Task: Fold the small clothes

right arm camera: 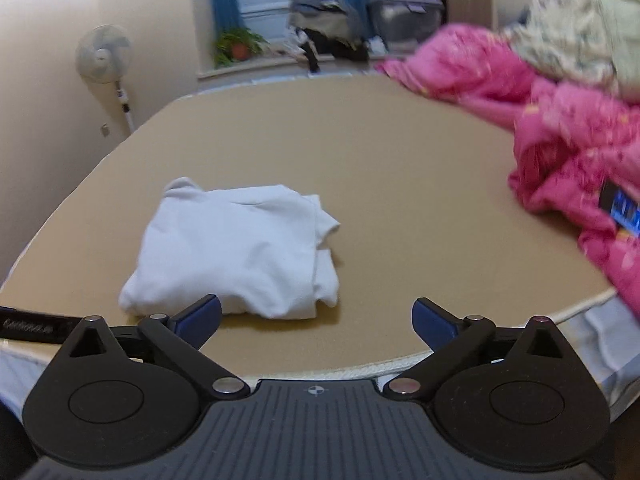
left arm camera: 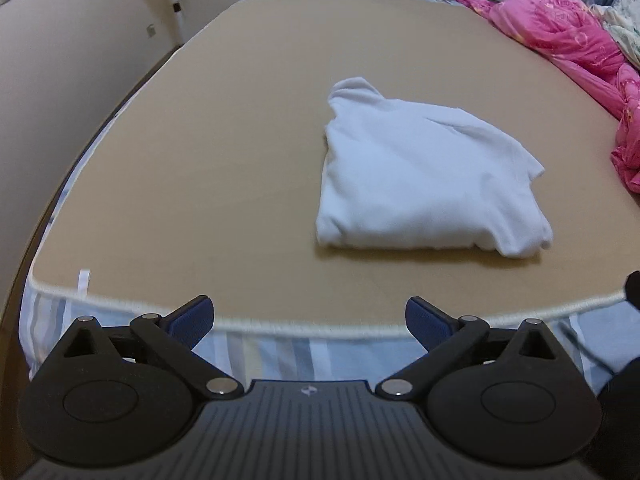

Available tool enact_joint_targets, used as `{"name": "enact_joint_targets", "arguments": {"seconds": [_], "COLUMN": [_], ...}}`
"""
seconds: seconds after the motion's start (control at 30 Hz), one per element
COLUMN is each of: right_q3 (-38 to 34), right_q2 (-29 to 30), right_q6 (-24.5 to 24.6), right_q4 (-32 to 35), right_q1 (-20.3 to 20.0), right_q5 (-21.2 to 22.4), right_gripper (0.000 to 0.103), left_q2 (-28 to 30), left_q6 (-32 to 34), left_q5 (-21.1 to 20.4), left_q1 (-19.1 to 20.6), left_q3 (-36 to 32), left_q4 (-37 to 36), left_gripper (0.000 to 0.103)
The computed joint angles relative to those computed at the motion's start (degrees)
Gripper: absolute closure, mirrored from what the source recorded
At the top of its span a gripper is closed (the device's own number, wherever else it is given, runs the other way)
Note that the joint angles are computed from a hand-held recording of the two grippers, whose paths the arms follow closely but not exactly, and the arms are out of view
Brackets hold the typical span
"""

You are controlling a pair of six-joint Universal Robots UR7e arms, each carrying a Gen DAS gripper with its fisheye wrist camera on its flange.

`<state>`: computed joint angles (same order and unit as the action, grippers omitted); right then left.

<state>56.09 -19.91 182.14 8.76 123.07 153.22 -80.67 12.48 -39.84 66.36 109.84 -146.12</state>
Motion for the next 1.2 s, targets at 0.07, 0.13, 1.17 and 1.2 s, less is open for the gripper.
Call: {"name": "enact_joint_targets", "arguments": {"seconds": [0.07,0.13,1.17,1.2], "right_q3": [-1.75,-2.40,-0.52,-0.56], "right_q2": [1.73,2.46,2.70,2.71], "right_q6": [-0.97,1.83,3.18,3.12], "right_q4": [0.48,3.98,0.99,0.85], "right_q1": [0.79,1.49,4.23,4.19], "right_q5": [0.37,-0.18,1.21,1.23], "right_gripper": [0.002,0.002,0.002,0.002], "left_q2": [-1.51,-2.71,-6.41,-6.48], "left_q6": [0.79,1.47,7.93,8.12], "left_q5": [0.96,2.02,4.62,4.69], "left_q1": [-1.00,-1.95,-5.93,-5.95], "left_q3": [2.87,5.09,9.59,9.65], "left_q4": [-2.18,-3.79,-9.25,-9.40], "left_gripper": [0.001,0.001,0.001,0.001]}}
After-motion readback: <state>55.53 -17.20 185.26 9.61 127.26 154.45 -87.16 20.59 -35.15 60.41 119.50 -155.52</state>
